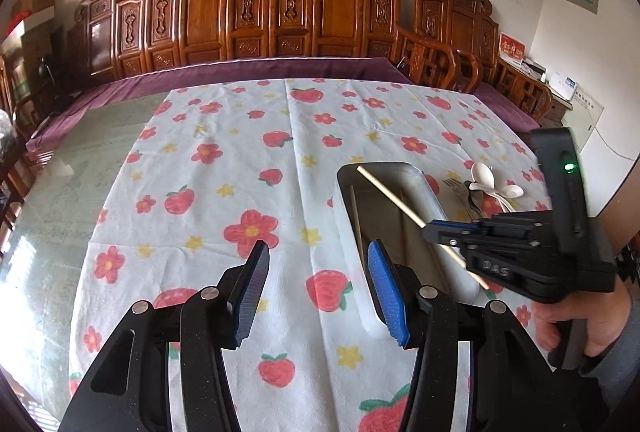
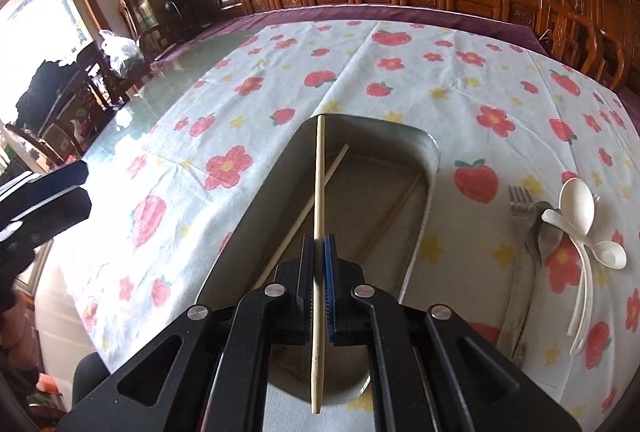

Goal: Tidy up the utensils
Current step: 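Lower the chopstick into the metal tray and open the right tool, then move the right tool to the white plastic spoon while the left tool approaches the metal fork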

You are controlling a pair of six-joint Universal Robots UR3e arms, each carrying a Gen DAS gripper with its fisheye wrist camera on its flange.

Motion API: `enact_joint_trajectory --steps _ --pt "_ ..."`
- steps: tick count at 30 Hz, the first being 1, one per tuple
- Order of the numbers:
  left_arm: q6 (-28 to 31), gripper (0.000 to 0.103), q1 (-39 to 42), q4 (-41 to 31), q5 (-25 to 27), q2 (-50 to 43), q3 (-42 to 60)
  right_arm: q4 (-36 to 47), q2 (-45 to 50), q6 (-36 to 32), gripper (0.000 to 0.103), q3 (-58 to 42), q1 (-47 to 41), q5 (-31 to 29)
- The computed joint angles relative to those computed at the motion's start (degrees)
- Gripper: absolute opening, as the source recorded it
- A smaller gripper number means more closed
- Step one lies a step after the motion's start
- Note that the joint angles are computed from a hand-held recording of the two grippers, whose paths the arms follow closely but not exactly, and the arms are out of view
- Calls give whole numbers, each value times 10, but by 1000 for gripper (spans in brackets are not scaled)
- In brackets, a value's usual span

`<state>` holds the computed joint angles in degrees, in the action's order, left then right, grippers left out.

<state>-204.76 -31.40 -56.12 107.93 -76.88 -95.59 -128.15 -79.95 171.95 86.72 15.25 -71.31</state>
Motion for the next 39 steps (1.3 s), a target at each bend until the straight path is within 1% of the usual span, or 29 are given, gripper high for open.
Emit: enact_joint_trajectory --steps 4,9,14,17,21,23,25,27,28,29,31,33,36,39 --pt "4 49 3 5 -3 2 -5 -7 24 16 6 -8 11 -20" --pt "8 49 -6 8 8 -9 -2 -14 39 20 6 -10 10 -14" --pt "-2 49 -4 11 2 -10 -6 -32 33 7 7 8 1 12" --pt "-11 49 -12 10 8 -17 -3 -58 6 -5 7 45 -15 36" --pt "-19 49 -29 12 13 -35 12 -85 -69 -40 7 123 -49 54" --pt "-21 49 -39 16 13 -51 25 -85 -121 -65 7 167 -78 68" --pt "-23 49 -52 21 12 -75 46 -67 -175 -92 7 204 -117 89" --pt "-25 49 -66 25 12 -101 69 -29 -240 -130 13 243 -179 121" --pt "-25 49 -74 28 10 -119 85 -7 -267 -153 19 256 -212 135" --pt "-23 49 -82 30 11 -138 104 12 -291 -173 22 267 -241 144" --pt "-21 49 -96 34 12 -175 140 44 -330 -213 23 284 -299 157" --pt "-22 49 -107 35 10 -209 174 82 -354 -263 23 292 -365 172" --pt "-26 49 -120 34 9 -251 215 108 -361 -315 23 299 -435 184" --pt "-25 49 -133 24 6 -304 268 103 -347 -341 23 306 -480 191"
